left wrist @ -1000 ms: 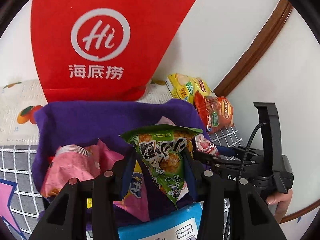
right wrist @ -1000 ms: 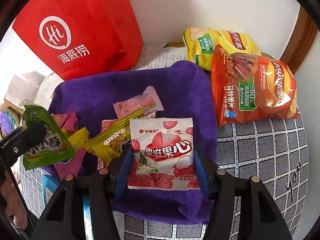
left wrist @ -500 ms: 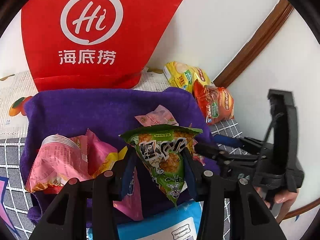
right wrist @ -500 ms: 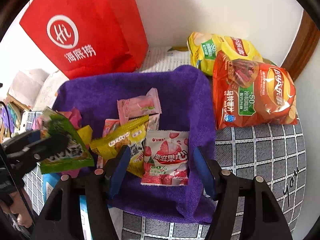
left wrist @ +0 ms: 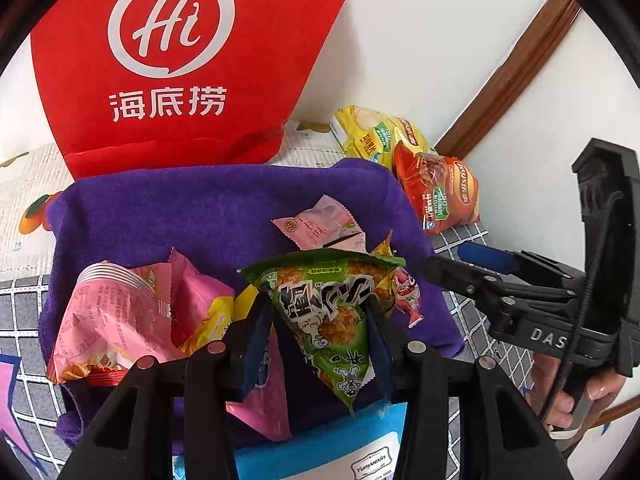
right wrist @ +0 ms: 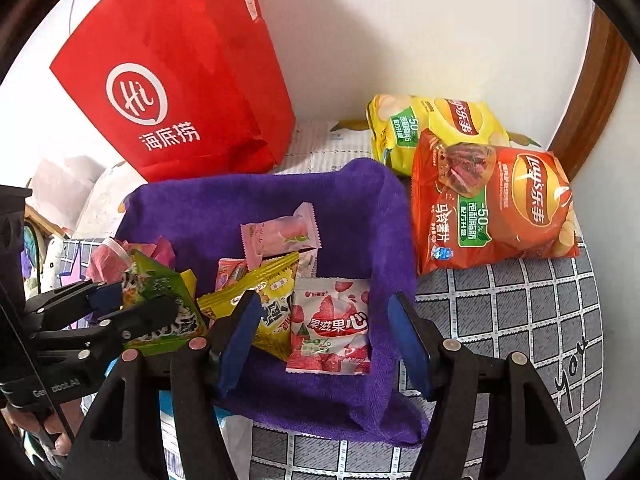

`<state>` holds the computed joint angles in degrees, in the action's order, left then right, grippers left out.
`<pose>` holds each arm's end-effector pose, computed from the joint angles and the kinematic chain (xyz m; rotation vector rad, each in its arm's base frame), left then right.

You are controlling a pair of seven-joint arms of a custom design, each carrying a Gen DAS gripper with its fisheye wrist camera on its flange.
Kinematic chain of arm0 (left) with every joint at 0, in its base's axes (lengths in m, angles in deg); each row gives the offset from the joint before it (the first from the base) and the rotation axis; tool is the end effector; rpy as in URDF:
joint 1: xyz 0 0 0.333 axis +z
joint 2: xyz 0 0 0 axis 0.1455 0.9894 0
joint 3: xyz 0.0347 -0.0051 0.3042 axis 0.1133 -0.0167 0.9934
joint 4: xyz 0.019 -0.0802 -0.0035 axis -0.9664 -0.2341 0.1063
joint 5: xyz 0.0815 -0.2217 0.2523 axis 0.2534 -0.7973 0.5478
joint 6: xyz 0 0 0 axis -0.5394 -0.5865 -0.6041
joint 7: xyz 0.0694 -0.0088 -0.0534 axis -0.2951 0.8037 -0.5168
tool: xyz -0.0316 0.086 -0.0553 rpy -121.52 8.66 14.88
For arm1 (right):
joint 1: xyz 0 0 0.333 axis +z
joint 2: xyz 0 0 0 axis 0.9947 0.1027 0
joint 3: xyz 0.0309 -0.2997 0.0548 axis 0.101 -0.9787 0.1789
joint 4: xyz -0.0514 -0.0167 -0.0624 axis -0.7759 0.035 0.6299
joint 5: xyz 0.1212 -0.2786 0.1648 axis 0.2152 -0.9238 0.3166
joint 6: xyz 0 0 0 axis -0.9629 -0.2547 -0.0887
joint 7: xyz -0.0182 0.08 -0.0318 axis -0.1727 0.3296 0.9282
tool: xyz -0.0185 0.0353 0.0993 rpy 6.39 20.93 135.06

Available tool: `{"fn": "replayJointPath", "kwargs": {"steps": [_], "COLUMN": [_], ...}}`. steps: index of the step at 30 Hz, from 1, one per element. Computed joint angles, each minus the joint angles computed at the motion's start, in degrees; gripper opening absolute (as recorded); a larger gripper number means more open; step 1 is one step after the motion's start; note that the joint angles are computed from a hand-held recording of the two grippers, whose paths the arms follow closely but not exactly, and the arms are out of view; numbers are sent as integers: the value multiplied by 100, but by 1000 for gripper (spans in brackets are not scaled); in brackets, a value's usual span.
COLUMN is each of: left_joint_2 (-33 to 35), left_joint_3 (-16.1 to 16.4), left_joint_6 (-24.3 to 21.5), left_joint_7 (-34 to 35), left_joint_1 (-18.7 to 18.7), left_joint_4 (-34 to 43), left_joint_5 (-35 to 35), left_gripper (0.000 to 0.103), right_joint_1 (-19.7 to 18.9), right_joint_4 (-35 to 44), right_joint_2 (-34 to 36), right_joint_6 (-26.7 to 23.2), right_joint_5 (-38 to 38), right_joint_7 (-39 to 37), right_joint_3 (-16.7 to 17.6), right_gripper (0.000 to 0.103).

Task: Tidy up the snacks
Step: 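Lower the green triangular bag and open the left tool onto the towel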

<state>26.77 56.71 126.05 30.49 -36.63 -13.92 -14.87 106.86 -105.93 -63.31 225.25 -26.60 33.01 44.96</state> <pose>0.4445 -0.5479 0.5027 -2.3382 1.4572 -0.8425 0.5627 0.2930 0.5012 -2.3704 1.0482 -0.1224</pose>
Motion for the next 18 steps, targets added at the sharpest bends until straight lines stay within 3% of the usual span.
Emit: {"fn": "replayJointPath", "kwargs": {"steps": [9,18], "left_joint_2": [-28,203], "left_joint_3": [-10,32], "left_joint_6": [43,-386], "left_joint_7": [-13,244], "left_joint_1": [43,-95], "left_joint_4": [-83,367], "left_joint_5": [-42,-52], "left_gripper": [44,49], "right_joint_1": [49,87], "right_joint_4": [-104,-103], "right_joint_2": [-71,-54], "right_joint_6": [138,156], "right_joint_5": [-97,-214], "right_joint_7": [73,126], "right_joint_3": [-13,-11], "right_gripper": [65,65]}}
